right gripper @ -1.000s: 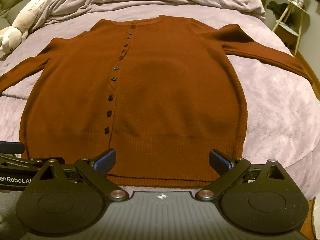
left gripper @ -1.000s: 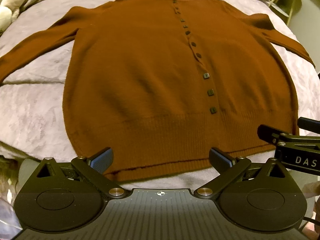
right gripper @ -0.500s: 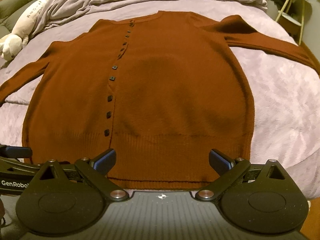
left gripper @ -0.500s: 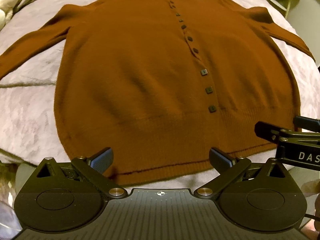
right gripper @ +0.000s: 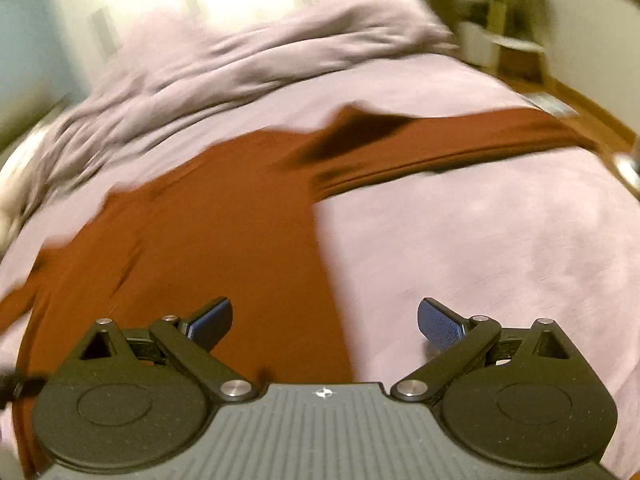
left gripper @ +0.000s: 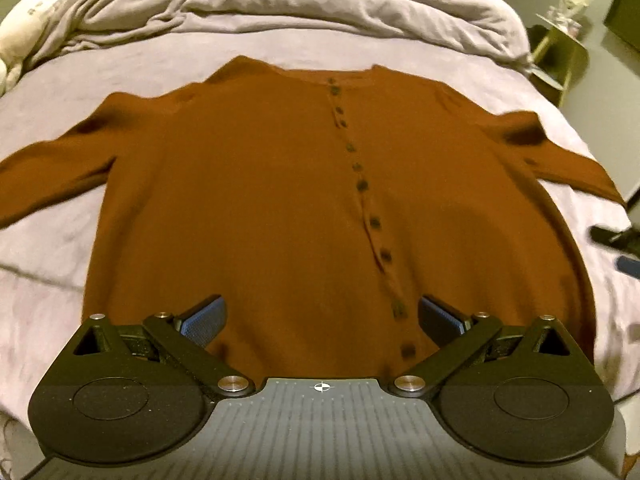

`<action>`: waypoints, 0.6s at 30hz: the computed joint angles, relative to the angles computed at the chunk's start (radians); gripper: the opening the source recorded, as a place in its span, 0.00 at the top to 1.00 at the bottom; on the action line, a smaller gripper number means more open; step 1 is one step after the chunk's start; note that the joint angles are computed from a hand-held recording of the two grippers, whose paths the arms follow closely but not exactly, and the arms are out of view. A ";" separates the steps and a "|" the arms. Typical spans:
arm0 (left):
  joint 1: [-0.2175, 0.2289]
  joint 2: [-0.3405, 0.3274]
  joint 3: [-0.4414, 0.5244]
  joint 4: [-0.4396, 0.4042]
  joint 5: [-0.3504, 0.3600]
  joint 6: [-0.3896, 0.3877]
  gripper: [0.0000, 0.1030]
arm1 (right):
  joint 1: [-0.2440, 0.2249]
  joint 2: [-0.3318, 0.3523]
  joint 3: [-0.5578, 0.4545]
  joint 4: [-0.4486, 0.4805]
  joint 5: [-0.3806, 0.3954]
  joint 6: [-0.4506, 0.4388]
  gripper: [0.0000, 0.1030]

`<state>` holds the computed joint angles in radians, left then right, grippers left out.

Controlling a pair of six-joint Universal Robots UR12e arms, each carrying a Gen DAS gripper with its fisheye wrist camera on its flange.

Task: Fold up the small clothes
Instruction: 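Grasp the cardigan sleeve cuff with the right gripper and lift it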

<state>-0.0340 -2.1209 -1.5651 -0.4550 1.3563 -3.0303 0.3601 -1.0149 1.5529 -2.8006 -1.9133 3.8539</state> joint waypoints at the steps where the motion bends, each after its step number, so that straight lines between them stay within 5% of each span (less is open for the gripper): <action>1: -0.008 -0.012 0.016 0.002 0.025 -0.002 0.00 | -0.019 -0.005 0.004 0.002 -0.008 0.034 0.04; 6: -0.047 -0.070 0.079 0.027 0.153 0.000 0.00 | -0.137 -0.009 0.083 -0.218 -0.012 0.279 0.05; 9: -0.045 -0.087 0.104 -0.021 0.140 -0.040 0.00 | -0.191 0.003 0.112 -0.300 -0.002 0.430 0.15; 12: -0.041 -0.095 0.115 -0.040 0.128 -0.055 0.00 | -0.227 0.023 0.115 -0.306 -0.004 0.543 0.36; 18: -0.026 -0.105 0.136 -0.070 0.059 -0.079 0.00 | -0.261 0.074 0.088 -0.368 -0.004 0.615 0.54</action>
<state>-0.0605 -2.2257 -1.4293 -0.5248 1.4158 -3.1095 0.0989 -0.9409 1.6414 -3.1683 -1.9170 4.4688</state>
